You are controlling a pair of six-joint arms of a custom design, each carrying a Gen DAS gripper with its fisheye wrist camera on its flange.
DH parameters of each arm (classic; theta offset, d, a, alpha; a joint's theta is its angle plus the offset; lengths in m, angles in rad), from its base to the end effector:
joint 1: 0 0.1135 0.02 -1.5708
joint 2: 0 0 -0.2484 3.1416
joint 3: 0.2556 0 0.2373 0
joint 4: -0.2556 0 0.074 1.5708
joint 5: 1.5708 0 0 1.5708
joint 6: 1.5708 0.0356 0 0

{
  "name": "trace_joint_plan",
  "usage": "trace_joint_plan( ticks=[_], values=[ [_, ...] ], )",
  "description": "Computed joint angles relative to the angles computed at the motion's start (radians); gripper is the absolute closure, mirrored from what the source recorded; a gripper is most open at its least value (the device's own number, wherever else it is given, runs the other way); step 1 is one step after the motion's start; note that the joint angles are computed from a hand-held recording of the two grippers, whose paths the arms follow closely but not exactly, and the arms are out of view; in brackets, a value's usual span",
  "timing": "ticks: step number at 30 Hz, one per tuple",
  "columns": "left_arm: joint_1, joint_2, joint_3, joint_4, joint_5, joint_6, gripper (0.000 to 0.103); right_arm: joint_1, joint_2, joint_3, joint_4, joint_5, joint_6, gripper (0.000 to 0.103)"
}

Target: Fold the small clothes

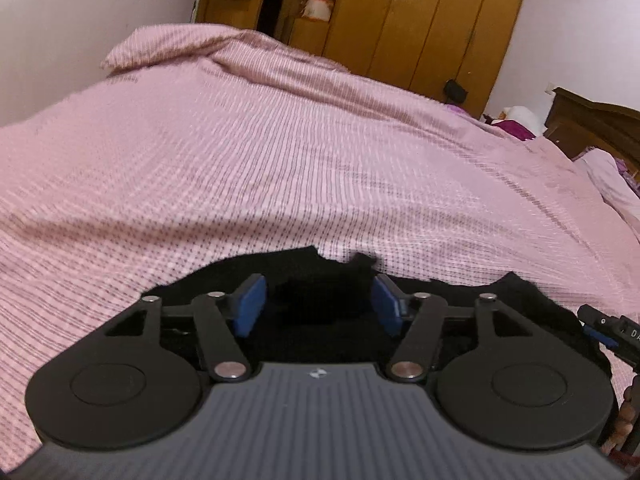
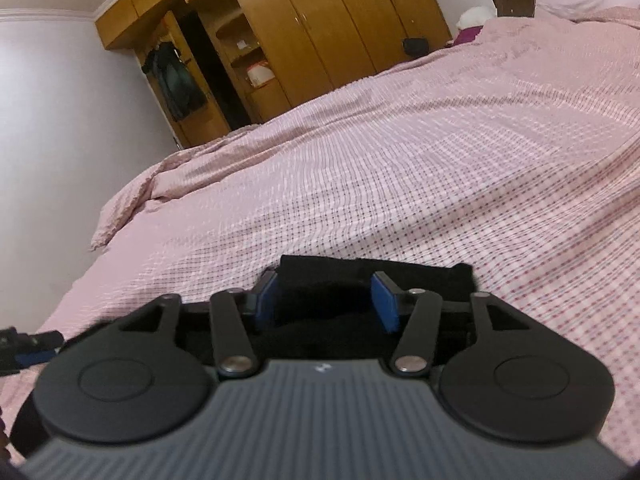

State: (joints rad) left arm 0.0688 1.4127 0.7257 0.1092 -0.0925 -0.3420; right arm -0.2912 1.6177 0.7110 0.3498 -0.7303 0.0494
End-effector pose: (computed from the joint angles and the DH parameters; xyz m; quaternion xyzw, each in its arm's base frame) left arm 0.2872 0.0231 0.1998 -0.2007 0.8554 -0.0245 0.4769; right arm 0.2997 -0.0650 0.1647 -0.0325 0.8342 0.2552 0.4878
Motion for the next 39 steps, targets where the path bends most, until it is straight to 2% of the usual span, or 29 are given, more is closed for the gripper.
trace_joint_plan(
  ticks=[2,6,9,12,15,18,21,23,26,33,39],
  values=[
    [-0.014,-0.039,-0.005,-0.037,-0.012,0.018,0.036,-0.016,-0.022,-0.005,-0.026,-0.016,-0.02,0.048],
    [-0.057,-0.079,-0.039,-0.037,-0.045,0.071,0.036,-0.037,-0.056,-0.018,-0.077,-0.071,-0.108,0.047],
    [-0.087,-0.037,-0.047,-0.007,-0.075,0.104,0.036,-0.017,-0.064,-0.01,-0.125,-0.079,-0.201,0.047],
    [-0.076,0.036,-0.049,0.032,-0.061,0.078,0.036,0.017,-0.023,0.045,-0.194,-0.073,-0.251,0.047],
    [-0.05,0.115,-0.051,0.066,-0.072,0.058,0.036,0.056,0.055,0.126,-0.249,-0.002,-0.256,0.049],
    [-0.031,0.15,-0.098,0.176,-0.058,0.095,0.036,0.08,0.14,0.17,-0.197,0.073,-0.217,0.051],
    [-0.045,0.176,-0.092,0.198,-0.088,0.125,0.036,0.095,0.2,0.198,-0.147,0.104,-0.201,0.052],
    [-0.046,0.192,-0.078,0.197,-0.096,0.128,0.036,0.118,0.206,0.196,-0.116,0.166,-0.173,0.052],
    [-0.051,0.188,-0.063,0.169,-0.105,0.116,0.036,0.127,0.199,0.2,-0.116,0.211,-0.135,0.05],
    [-0.069,0.049,-0.077,0.033,-0.129,0.119,0.036,0.021,0.074,0.106,-0.136,0.096,-0.13,0.05],
    [-0.066,-0.123,-0.119,-0.091,-0.151,0.096,0.035,-0.087,-0.054,0.044,-0.213,-0.009,-0.181,0.049]
  ],
)
